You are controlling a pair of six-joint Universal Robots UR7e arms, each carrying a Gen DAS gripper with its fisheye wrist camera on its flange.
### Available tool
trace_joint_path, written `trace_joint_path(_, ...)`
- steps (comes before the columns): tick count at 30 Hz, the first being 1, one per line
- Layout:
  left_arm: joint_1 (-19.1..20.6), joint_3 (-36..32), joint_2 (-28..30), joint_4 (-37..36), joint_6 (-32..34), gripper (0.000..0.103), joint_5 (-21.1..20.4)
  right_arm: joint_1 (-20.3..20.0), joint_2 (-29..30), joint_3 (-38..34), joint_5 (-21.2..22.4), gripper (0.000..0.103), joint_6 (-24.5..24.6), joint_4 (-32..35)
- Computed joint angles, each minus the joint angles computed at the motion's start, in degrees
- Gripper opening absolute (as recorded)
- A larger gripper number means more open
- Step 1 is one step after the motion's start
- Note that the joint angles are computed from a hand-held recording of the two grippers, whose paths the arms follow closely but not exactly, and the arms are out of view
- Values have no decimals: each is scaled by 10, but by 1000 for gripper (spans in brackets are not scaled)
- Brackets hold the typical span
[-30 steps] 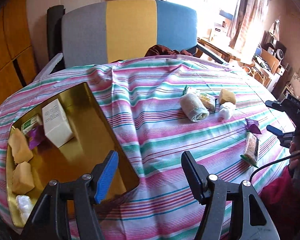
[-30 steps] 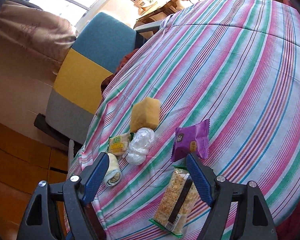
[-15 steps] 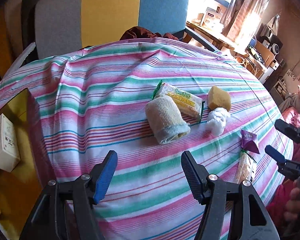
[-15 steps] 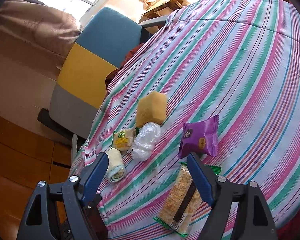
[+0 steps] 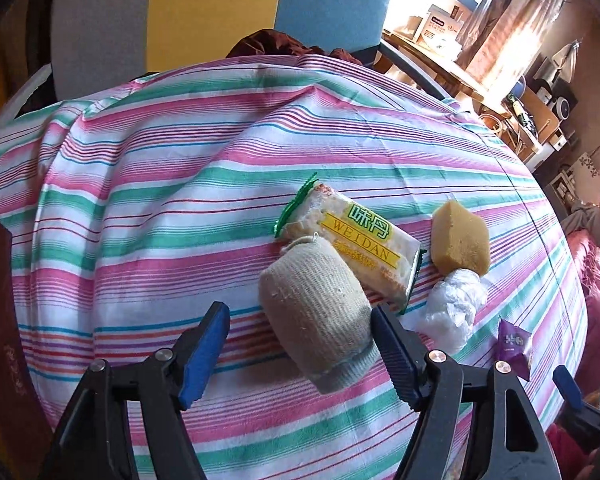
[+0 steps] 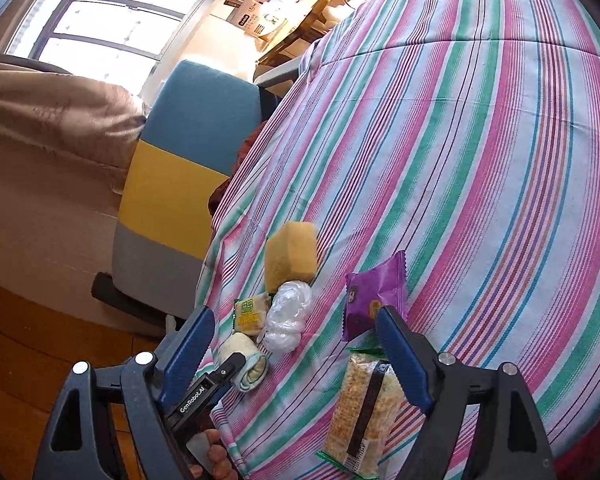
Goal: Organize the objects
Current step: 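Grasp the beige knitted roll with the left tool, then grasp the green-ended cracker packet with the right tool while the left tool holds the roll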
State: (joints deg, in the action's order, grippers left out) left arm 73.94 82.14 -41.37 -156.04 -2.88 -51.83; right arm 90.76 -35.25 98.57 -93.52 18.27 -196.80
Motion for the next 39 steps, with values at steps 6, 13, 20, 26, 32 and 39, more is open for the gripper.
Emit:
trace_joint_path(6, 5, 14, 3, -40, 46, 49, -48, 2, 2, -8, -5, 85, -1, 26)
trace_joint_path(13, 10, 82, -42, -72, 54, 46, -78, 4, 2, -11, -9, 85, -7, 37)
trace_joint_path(20, 2, 190, -122, -48, 16, 46, -110, 6, 1, -10, -10, 84, -12, 45)
trace_joint_path(26, -9, 270, -182, -28, 9, 46, -136, 14, 3, -19, -27, 84, -23, 74)
trace_joint_path(32, -8, 296, -201, -32, 20, 46, -124, 35, 0, -63, -75, 84, -82, 202)
trace_joint_path(39, -4, 300, -200, -46, 23, 46, -125, 62, -2, -160, -206, 78, -203, 429)
